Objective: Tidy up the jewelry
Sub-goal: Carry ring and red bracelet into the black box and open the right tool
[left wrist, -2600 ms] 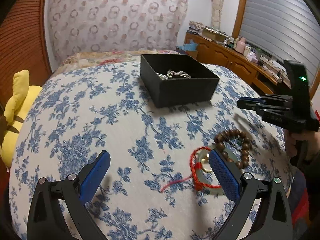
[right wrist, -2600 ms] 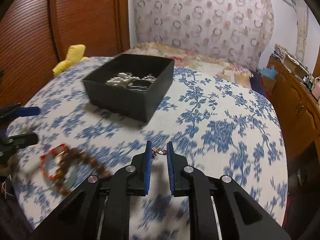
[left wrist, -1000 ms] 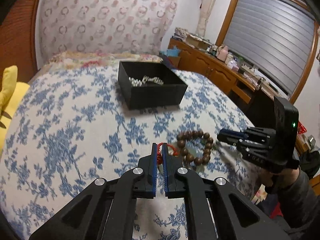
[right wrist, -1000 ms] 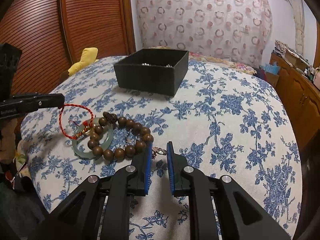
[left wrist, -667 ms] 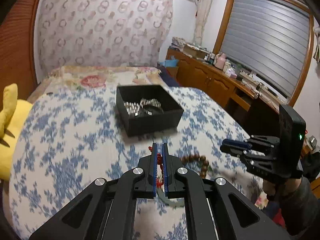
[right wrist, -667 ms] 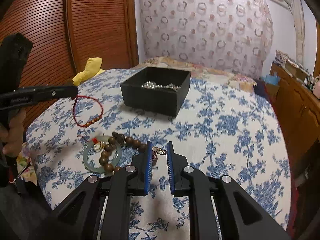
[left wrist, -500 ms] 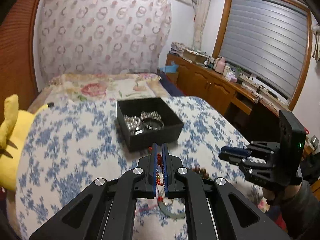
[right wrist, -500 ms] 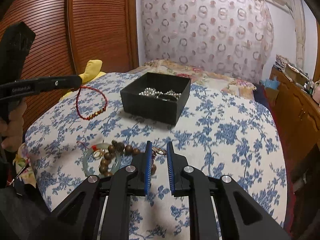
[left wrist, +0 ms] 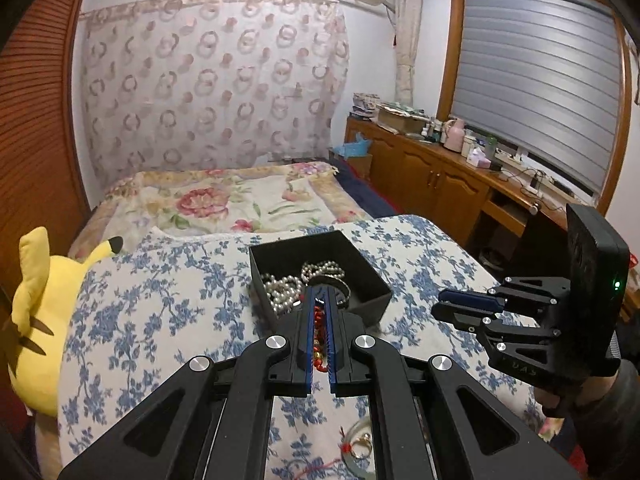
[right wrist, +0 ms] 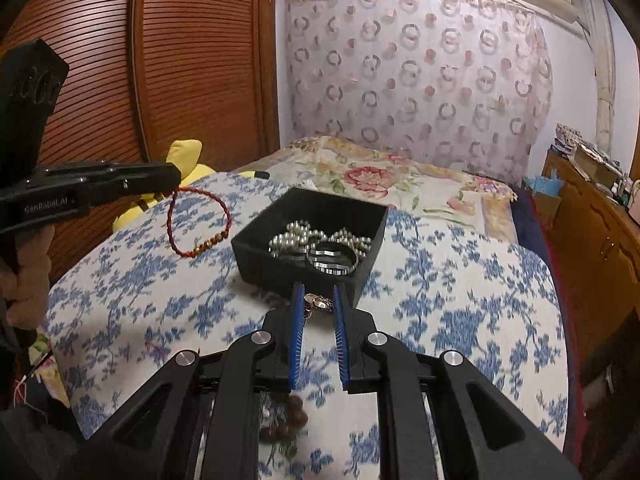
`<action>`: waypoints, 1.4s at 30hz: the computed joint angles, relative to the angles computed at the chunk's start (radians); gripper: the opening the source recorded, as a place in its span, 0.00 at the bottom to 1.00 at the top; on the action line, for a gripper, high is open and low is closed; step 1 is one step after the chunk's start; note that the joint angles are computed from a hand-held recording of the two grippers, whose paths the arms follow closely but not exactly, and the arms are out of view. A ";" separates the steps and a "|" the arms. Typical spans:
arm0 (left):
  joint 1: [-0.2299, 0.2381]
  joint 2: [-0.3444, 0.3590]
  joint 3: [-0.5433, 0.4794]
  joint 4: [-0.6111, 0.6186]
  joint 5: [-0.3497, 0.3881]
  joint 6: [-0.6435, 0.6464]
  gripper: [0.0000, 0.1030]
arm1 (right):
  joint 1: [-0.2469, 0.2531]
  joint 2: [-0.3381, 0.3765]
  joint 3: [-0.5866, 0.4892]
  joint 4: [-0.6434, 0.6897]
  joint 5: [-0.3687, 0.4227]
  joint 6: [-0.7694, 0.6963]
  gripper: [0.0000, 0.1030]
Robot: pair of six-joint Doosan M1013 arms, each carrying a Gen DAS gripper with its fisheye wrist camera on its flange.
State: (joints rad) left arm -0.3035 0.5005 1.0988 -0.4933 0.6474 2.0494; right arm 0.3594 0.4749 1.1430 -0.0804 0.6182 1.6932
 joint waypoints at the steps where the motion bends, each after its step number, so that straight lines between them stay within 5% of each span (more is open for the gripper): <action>1: -0.001 0.006 -0.010 0.009 0.001 -0.006 0.04 | 0.000 0.007 -0.012 -0.002 0.004 -0.002 0.16; 20: -0.002 0.141 -0.230 0.106 0.111 -0.122 0.04 | -0.030 0.185 -0.280 0.099 0.164 -0.057 0.16; 38: -0.014 0.203 -0.316 0.147 0.169 -0.164 0.05 | -0.040 0.149 -0.220 0.100 0.129 -0.030 0.24; 42: -0.013 0.200 -0.311 0.148 0.172 -0.168 0.28 | -0.035 0.123 -0.176 0.079 0.106 -0.023 0.24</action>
